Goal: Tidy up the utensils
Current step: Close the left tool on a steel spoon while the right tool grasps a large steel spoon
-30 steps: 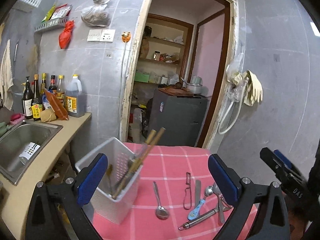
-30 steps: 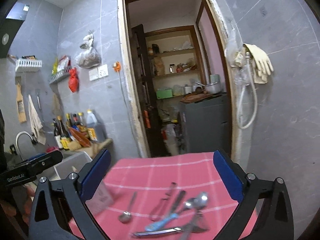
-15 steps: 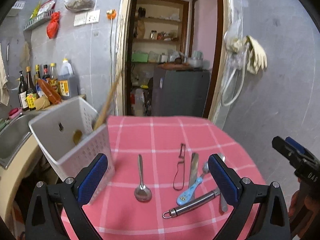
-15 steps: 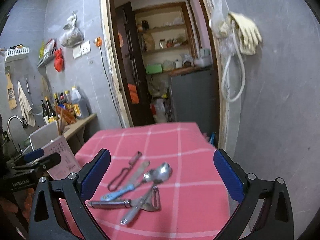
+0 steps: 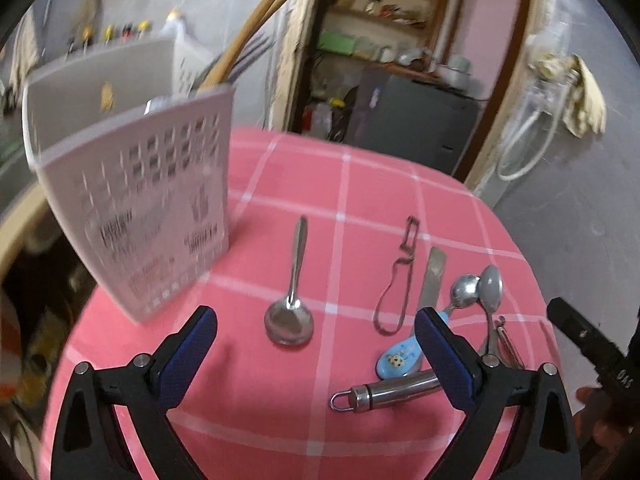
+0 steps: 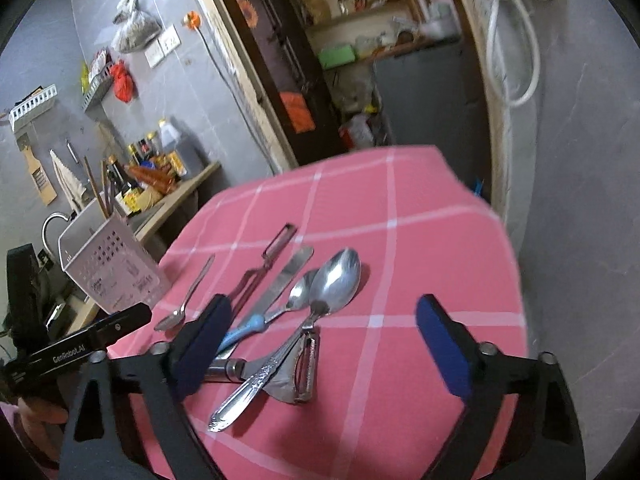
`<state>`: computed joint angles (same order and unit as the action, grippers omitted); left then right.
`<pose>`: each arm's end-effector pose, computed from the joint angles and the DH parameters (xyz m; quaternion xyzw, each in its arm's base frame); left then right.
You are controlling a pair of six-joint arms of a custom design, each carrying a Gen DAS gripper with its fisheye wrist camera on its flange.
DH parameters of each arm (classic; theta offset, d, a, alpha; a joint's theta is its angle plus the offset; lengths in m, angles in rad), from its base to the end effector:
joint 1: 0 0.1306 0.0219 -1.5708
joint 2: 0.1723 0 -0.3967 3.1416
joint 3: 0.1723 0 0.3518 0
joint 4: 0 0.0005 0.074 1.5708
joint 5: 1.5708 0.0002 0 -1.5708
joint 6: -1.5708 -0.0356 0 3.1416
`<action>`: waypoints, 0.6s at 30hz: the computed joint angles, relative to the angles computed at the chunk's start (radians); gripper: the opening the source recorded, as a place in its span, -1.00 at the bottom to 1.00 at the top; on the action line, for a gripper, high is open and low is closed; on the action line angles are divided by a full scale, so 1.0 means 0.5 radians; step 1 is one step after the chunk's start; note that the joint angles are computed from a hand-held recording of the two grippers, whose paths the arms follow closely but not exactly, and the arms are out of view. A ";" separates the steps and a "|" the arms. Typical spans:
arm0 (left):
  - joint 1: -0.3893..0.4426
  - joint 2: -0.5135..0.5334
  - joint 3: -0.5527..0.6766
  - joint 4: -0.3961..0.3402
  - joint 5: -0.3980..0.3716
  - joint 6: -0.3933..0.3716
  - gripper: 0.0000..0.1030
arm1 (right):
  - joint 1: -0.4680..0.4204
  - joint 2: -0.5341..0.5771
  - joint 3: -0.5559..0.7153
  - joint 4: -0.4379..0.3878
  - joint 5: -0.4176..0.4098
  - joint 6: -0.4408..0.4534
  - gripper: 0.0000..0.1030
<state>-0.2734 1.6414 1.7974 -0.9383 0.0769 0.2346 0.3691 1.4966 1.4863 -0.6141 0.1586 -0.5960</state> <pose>0.5213 -0.1496 0.4930 0.0327 0.9221 -0.1308 0.3626 0.4694 0.1750 0.4578 0.1363 0.8775 0.1483 0.4351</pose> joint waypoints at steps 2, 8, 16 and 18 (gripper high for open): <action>0.014 0.016 -0.012 -0.026 0.033 0.077 0.73 | -0.017 0.051 0.029 -0.011 -0.083 -0.007 0.50; 0.052 0.050 -0.052 -0.050 0.160 0.317 0.48 | -0.058 0.179 0.117 -0.036 -0.267 -0.040 0.24; 0.069 0.100 -0.061 0.042 0.225 0.696 0.03 | -0.118 0.331 0.263 -0.079 -0.405 -0.055 -0.07; 0.055 0.144 0.003 0.007 0.204 0.756 -0.12 | -0.130 0.361 0.297 -0.093 -0.427 -0.038 -0.12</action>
